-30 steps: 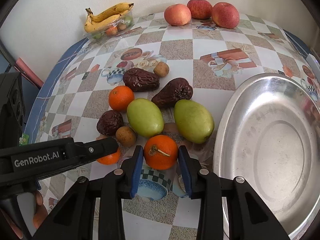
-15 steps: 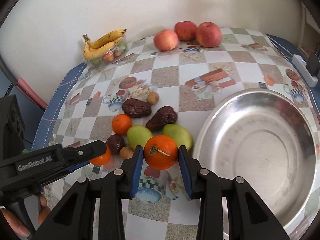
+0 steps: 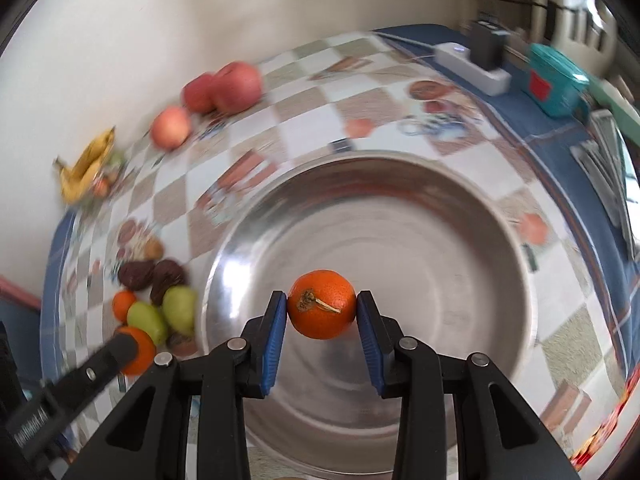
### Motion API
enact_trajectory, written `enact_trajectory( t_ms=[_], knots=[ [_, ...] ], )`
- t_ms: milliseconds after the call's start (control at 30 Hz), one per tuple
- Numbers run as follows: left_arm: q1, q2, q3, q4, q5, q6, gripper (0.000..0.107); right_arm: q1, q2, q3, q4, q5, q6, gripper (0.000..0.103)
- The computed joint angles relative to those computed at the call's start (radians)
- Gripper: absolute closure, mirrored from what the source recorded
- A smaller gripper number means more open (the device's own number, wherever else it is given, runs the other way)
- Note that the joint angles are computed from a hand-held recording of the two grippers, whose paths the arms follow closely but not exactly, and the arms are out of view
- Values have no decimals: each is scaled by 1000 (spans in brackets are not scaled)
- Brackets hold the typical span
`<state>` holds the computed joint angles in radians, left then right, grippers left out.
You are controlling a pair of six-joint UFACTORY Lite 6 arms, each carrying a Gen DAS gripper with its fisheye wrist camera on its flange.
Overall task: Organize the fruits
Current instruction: 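Carry the tangerine in the right tool over the steel bowl while the left tool carries its tangerine there, then open the right tool to drop its tangerine into the bowl while the left tool releases its tangerine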
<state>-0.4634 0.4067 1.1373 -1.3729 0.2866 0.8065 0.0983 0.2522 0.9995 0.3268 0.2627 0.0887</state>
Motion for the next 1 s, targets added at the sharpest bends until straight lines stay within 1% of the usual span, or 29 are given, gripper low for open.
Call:
enact_trajectory(
  t_ms=[167, 233, 300, 367, 400, 467, 500, 567, 667, 733, 867, 900, 1000],
  knots=[
    [-29, 26, 29, 69, 8, -31, 65, -53, -30, -26, 36, 2, -43, 65],
    [-24, 16, 19, 86, -2, -47, 61, -54, -28, -28, 48, 6, -55, 65],
    [-14, 8, 10, 107, -14, -67, 60, -64, -24, -26, 103, 16, -106, 65],
    [-4, 1, 5, 174, -25, -133, 59, -65, -19, -23, 113, 23, -114, 65],
    [4, 2, 4, 200, -29, -157, 57, -62, -19, -22, 107, 21, -107, 65],
    [16, -1, 1, 327, -48, -285, 50, -55, -21, -24, 101, 17, -103, 65],
    [23, -1, 2, 365, -51, -323, 46, -51, -24, -26, 92, 14, -93, 64],
    [46, -8, -6, 481, -60, -444, 44, -48, -23, -25, 91, 14, -91, 64],
    [85, -17, -13, 670, -62, -650, 38, -46, -11, -16, 117, 22, -112, 64],
    [107, -24, -17, 803, -65, -788, 37, -41, -6, -13, 121, 25, -118, 64],
    [145, -50, -36, 1154, -69, -1142, 35, -24, -12, -19, 98, 18, -97, 64],
    [161, -56, -44, 1202, -68, -1195, 35, -19, -13, -19, 81, 19, -79, 64],
    [200, -63, -57, 1215, -67, -1222, 34, -3, -14, -11, 3, 31, 0, 64]
  ],
)
